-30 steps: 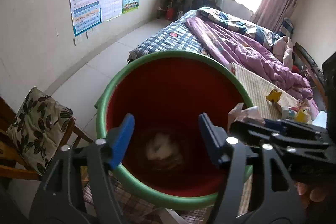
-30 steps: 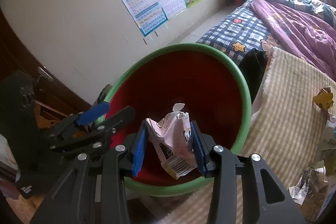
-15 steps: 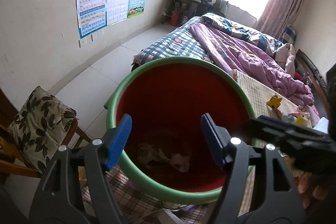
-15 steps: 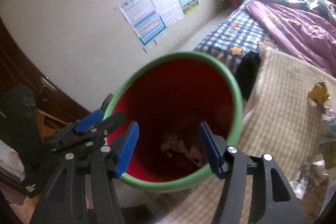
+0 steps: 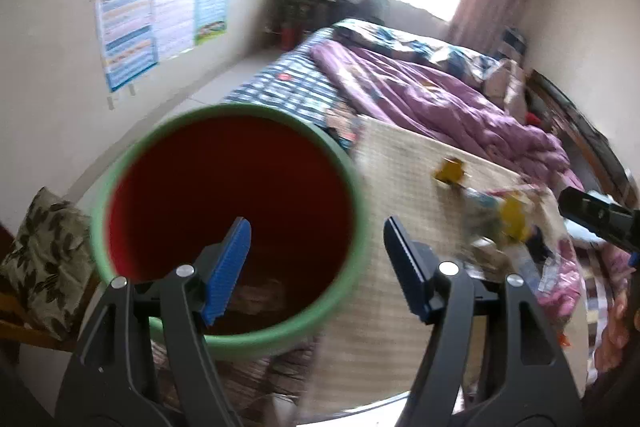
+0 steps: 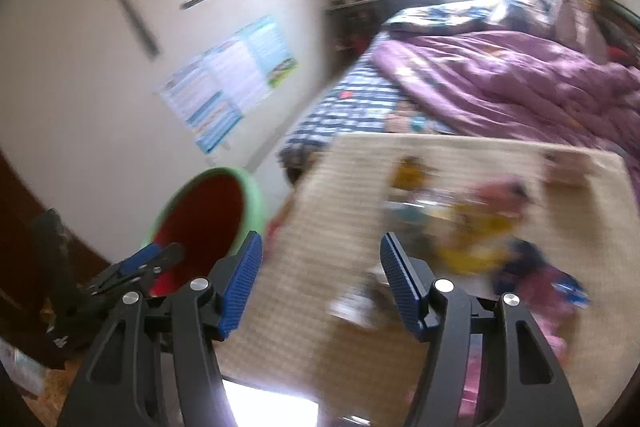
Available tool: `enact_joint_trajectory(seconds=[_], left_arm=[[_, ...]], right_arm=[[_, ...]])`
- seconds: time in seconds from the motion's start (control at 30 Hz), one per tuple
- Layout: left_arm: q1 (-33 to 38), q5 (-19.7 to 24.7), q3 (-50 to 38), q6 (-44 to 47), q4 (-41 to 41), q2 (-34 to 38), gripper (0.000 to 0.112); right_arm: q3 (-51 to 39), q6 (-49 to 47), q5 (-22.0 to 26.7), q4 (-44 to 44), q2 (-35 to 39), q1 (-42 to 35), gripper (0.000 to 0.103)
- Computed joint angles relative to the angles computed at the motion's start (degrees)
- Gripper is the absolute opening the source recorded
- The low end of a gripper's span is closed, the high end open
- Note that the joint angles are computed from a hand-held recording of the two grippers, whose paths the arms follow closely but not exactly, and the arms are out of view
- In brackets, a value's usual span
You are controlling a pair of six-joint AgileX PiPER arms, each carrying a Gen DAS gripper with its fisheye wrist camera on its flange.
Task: Collect trash
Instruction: 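Grasp the crumpled newspaper with the left gripper while the right grasps a yellow carton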
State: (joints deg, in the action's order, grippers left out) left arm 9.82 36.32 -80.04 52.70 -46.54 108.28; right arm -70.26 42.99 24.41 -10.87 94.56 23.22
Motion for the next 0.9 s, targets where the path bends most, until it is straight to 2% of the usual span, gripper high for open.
enact_joint_trajectory(seconds=[0.1, 0.2, 0.3, 0.43, 0.57, 0.77, 0.9], left_arm=[[-3.74, -0.13, 2.37, 1.44, -0.93, -0.97, 0.066], [-8.91, -1.37, 3.58, -0.07, 0.27, -0.48, 0.066], [-12.81, -2.59, 2.72, -2.49, 1.97, 1.82, 0.066], [-16.87, 1.62, -3.11, -9.01, 6.65, 7.21, 0.066], [-19.90, 1.31, -4.40, -14.52, 11.16, 9.54, 0.066], [-23.01, 1.98, -6.30, -20.42, 17.08, 11.85, 0.065], [-23.82, 1.80, -6.43, -21.59, 16.86, 12.01, 0.052]], right_arm=[[8.80, 0.20, -1.40, 0.26, -6.24, -4.62, 0.060], [15.82, -5.21, -2.68, 5.62, -11.31, -10.12, 0.060], [21.05, -13.64, -3.22, 12.76, -15.28, -15.38, 0.060], [25.51, -29.35, -2.81, 25.83, -18.59, -22.49, 0.060], [26.65, -44.83, -1.29, 38.37, -18.94, -28.78, 0.060], [26.31, -61.93, 1.29, 52.66, -16.56, -34.42, 0.060], [25.03, -67.41, 2.44, 56.97, -14.10, -35.27, 0.060]])
